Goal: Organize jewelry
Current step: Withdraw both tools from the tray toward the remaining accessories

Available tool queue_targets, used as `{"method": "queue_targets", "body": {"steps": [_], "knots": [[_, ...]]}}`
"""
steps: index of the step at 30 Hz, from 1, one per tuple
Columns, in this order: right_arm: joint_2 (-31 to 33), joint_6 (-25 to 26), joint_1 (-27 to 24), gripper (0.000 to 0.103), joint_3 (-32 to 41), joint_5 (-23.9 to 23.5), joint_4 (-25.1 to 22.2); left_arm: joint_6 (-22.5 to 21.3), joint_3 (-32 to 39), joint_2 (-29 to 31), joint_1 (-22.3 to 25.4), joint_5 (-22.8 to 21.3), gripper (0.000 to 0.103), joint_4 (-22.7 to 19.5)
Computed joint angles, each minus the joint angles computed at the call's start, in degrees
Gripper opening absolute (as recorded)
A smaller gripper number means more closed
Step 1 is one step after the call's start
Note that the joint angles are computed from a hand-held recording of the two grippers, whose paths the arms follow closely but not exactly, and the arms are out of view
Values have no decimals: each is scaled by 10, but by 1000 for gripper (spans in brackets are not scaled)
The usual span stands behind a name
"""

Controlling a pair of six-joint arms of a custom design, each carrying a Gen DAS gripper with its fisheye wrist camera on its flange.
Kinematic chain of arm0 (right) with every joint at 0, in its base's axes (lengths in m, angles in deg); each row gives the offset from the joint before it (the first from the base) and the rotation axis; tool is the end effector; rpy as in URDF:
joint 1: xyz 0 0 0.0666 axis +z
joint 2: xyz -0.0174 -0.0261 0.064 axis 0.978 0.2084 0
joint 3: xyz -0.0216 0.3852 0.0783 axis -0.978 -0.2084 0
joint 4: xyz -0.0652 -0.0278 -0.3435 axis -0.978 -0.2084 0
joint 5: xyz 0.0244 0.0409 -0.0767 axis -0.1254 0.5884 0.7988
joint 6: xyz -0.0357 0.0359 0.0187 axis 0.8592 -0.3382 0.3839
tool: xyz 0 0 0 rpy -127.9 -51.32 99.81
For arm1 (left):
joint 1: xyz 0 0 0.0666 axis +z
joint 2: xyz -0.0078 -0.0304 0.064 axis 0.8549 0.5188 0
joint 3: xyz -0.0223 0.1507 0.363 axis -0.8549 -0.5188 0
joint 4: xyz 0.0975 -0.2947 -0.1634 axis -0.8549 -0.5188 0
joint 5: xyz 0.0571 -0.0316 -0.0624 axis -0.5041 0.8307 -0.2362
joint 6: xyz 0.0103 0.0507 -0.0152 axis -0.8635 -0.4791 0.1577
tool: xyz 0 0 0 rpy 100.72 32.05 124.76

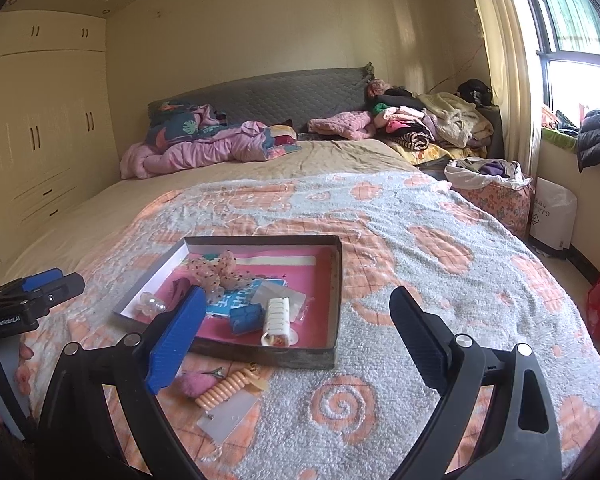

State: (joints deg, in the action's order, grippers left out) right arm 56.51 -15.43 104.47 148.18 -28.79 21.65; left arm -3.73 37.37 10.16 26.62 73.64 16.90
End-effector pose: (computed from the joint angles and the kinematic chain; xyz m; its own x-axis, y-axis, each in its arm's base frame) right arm 0.2860 0.1274 0.4620 -0.4617 0.0841 -0.8830 0.0108 0.9960 0.0892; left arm 0.3272 -0.2009 0.4472 -0.5498 0.0432 -0.8342 0.3090 0.9383 -0.1550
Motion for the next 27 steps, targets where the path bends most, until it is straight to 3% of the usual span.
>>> {"method": "queue_targets", "body": {"steps": [27], "knots": [[-12, -23, 83, 90, -30, 29, -25, 6, -70, -65, -12, -14, 92, -4]]}}
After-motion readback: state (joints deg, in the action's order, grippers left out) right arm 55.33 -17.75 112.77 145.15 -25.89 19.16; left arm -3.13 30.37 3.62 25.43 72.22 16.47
